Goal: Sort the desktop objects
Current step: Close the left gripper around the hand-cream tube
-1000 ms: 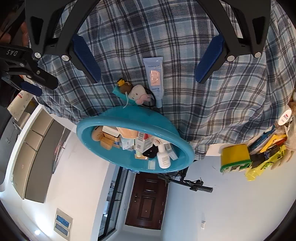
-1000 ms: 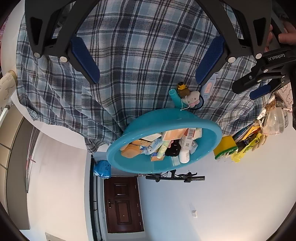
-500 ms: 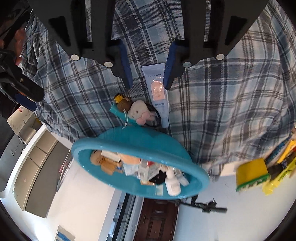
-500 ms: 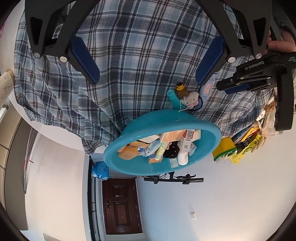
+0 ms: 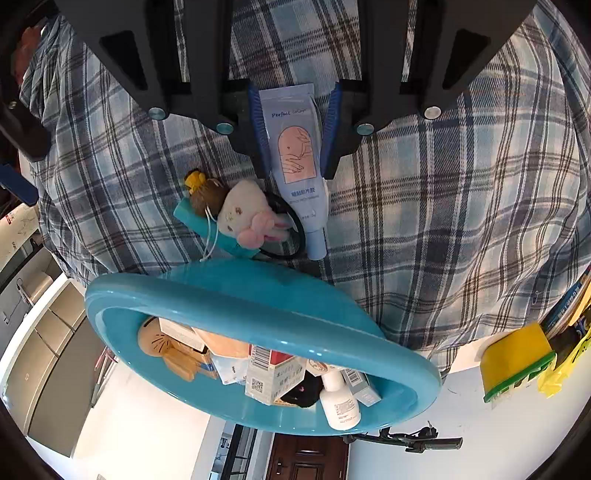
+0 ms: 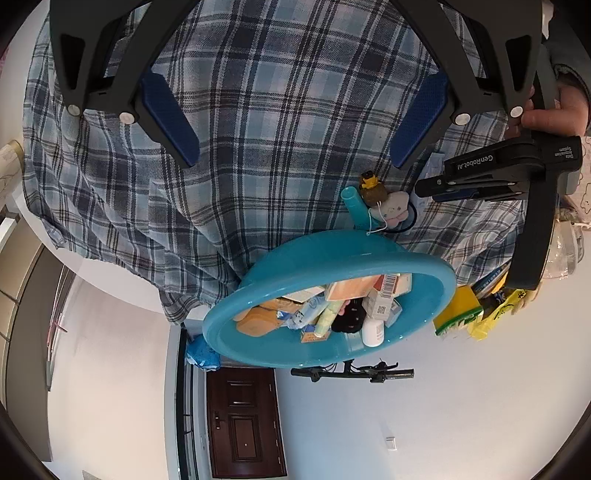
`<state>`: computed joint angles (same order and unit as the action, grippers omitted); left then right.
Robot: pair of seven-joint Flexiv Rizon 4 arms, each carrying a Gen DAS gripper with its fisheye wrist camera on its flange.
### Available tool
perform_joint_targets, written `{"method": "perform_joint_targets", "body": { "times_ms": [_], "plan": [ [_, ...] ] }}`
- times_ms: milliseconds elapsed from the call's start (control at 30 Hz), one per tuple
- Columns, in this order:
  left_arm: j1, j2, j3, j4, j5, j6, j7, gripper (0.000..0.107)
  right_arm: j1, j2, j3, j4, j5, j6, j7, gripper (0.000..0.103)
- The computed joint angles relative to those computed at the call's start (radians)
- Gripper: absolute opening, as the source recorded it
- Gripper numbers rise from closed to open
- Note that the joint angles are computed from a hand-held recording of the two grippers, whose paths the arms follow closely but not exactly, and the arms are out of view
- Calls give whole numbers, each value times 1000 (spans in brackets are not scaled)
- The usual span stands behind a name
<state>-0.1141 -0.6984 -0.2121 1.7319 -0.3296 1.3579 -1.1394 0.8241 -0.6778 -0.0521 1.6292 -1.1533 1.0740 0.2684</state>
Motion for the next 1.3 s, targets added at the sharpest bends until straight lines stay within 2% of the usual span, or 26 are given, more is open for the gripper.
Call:
{"method": "perform_joint_targets", "body": {
  "times_ms": [33,67,100,133,200,267,467,533,567,600,700,733,767,800,900,1000,1167,1300],
  "plan": [
    [-7,-3,9,-8,4,-6,-6,30,-6,-9,8,-8,19,-4,-16,101],
    [-13,-5,18,-16,7,-13,-12,30,-9,-16,12,-15,35,-5,-29,92],
    [-15,-6,21,-20,7,-19,-18,30,-13,-22,16,-20,51,-1,-42,78],
    [-13,-7,19,-23,4,-23,-22,30,-18,-29,22,-27,72,4,-61,72],
    [-16,-10,25,-30,7,-28,-29,30,-21,-42,28,-39,110,12,-99,48],
    [-12,-14,22,-37,7,-31,-29,30,-19,-53,29,-51,146,16,-140,34],
    [-16,-31,26,-68,8,-49,-32,31,7,-60,5,-71,191,33,-207,31],
    [-31,-37,49,-93,16,-90,-50,40,14,-60,-2,-73,199,33,-215,31],
    [-41,-41,64,-108,23,-120,-62,53,17,-59,-4,-73,204,31,-219,31],
    [-40,-44,63,-115,24,-134,-63,57,19,-59,-5,-74,208,29,-223,31],
    [-34,-47,49,-105,30,-103,-45,57,22,-60,-5,-77,225,23,-235,31],
    [-36,-48,52,-105,34,-91,-45,55,22,-63,-4,-81,231,20,-240,31],
    [-28,-49,40,-100,29,-82,-37,43,22,-65,-2,-85,239,15,-248,31],
    [-23,-50,34,-100,24,-85,-36,35,23,-65,-2,-86,244,12,-253,31],
    [-1,-39,9,-82,4,-74,-22,33,26,-64,-4,-88,250,9,-264,31],
    [20,-13,-22,-38,-6,-22,14,31,31,-62,-11,-86,245,10,-266,31],
    [72,31,-89,35,-48,-5,84,27,24,-78,4,-99,271,23,-291,31],
    [78,66,-103,90,-77,3,107,27,25,-92,10,-118,302,29,-331,31]
  ]
}}
